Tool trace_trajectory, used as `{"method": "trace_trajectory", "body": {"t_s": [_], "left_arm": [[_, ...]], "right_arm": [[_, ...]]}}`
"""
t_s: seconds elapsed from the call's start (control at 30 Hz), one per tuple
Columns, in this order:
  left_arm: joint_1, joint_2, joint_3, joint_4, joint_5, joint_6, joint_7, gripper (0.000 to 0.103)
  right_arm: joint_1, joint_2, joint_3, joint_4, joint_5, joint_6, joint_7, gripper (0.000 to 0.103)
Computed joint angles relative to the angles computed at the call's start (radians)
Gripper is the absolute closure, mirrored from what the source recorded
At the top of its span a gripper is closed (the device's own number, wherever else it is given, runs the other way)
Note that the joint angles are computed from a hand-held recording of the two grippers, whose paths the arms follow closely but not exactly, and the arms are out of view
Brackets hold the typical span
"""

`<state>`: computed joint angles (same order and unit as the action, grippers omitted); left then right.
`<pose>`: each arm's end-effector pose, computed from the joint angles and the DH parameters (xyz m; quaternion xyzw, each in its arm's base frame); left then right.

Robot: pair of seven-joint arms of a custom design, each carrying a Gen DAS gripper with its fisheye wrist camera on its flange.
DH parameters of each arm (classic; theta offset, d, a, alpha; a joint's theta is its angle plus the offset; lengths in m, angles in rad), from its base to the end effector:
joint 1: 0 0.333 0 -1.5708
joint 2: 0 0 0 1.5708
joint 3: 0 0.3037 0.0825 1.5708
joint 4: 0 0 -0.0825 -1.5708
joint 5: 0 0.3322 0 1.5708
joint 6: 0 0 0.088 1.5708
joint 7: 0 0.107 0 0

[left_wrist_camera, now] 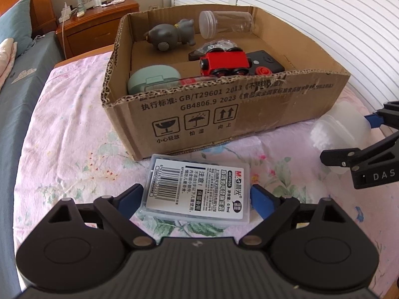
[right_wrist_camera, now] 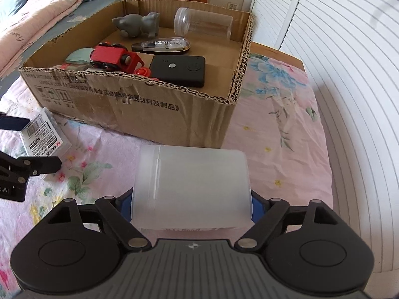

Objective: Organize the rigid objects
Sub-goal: 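Carry the battery card and white container into the box with both tools and release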

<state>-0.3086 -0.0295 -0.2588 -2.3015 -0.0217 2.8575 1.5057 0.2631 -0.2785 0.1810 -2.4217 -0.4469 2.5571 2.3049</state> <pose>0.4329 -0.2755 0.4467 -0.4945 0.8200 -0.2580 0.1282 0.3960 0.1995 0.4709 -0.6948 0.6684 -0.2158 0.1546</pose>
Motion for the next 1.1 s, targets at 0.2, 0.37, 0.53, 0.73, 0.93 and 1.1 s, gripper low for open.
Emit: {"method": "trace_trajectory", "body": {"t_s": [0.2, 0.37, 0.53, 0.73, 0.93, 1.1], "left_arm": [[-0.014, -0.051, 0.012, -0.024, -0.098, -0.020, 0.148, 0.012], [-0.018, -0.096, 0.014, -0.045, -0.086, -0.036, 0.182, 0.012], [-0.052, -0.133, 0.043, -0.049, -0.180, -0.077, 0.291, 0.061], [-0.020, -0.145, 0.022, -0.061, -0.148, -0.130, 0.213, 0.017], [0.077, -0.163, -0.057, -0.145, 0.057, 0.039, -0.032, 0.010], [0.115, -0.088, -0.069, -0.100, 0.273, 0.009, -0.258, 0.006]], "right_arm": [[0.018, -0.050, 0.001, -0.019, 0.017, 0.003, -0.073, 0.016], [0.027, -0.078, 0.013, -0.016, 0.031, -0.025, -0.122, 0.016], [0.028, -0.109, 0.019, -0.024, 0.048, -0.021, -0.145, 0.016], [0.027, -0.127, 0.033, -0.035, 0.057, -0.019, -0.139, 0.016], [0.029, -0.138, 0.043, -0.044, 0.064, -0.015, -0.136, 0.016], [0.027, -0.130, 0.046, -0.036, 0.060, 0.002, -0.134, 0.016]]}}
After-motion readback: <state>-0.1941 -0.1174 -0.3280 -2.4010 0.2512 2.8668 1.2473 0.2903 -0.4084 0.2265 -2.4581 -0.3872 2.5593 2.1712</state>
